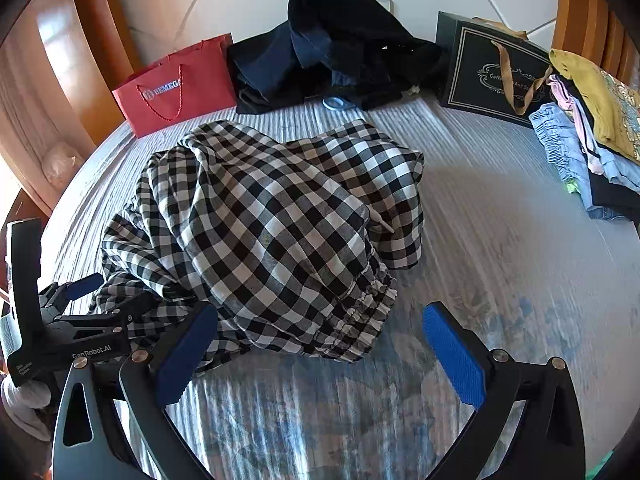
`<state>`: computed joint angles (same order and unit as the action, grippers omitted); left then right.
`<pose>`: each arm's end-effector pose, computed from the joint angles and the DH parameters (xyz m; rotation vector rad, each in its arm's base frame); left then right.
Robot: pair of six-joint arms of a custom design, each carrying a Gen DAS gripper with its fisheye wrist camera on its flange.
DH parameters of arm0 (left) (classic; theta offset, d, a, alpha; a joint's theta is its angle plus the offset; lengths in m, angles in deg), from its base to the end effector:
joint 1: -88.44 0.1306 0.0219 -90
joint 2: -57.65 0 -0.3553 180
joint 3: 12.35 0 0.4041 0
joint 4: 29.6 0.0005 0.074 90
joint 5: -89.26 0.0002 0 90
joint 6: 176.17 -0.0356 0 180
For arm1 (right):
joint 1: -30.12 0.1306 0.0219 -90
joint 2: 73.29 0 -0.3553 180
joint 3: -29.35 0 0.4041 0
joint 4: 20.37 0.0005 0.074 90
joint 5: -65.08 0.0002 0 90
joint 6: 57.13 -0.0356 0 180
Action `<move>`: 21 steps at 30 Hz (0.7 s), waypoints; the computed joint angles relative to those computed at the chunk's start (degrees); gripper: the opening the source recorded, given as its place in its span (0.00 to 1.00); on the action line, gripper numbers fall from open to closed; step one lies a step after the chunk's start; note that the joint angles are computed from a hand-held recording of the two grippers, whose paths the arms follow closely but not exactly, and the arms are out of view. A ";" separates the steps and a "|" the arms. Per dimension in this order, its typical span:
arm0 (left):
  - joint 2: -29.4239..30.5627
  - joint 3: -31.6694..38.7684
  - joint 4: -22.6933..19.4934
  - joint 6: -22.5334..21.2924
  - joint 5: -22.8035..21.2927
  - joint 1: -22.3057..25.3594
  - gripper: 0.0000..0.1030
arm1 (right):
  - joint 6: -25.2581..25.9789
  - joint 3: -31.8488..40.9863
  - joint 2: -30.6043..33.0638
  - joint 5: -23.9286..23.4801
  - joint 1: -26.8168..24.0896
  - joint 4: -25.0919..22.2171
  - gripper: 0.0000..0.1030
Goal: Fold clothes
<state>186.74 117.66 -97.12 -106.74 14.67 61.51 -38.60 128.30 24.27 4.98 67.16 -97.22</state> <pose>0.6132 -0.3227 0.3134 1.1662 2.4610 -0.3990 0.4091 0.2859 0.3911 0.8445 2.4297 -0.1348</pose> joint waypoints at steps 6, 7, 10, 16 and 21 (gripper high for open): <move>-0.96 -4.36 4.68 -1.06 -2.27 -0.73 1.00 | 5.24 -1.81 1.76 -3.37 -3.22 5.20 0.99; -1.17 -4.78 5.10 -1.49 -2.37 -0.76 1.00 | 6.16 -2.00 2.12 -4.00 -3.56 5.90 0.89; -0.76 -3.52 3.56 -2.87 -2.04 -0.42 0.94 | 9.22 -2.61 2.95 -7.61 -4.57 8.50 0.52; -0.71 3.29 -3.39 -6.98 6.41 1.10 0.08 | 12.87 -1.81 -0.09 -1.62 -3.03 7.80 0.17; 0.66 13.31 -10.88 -6.64 18.69 1.71 0.08 | 1.14 -3.53 -9.60 11.90 -0.79 -3.74 0.15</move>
<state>187.40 130.98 -107.99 -113.38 33.36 63.22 -37.46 124.77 14.67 16.88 66.36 -100.95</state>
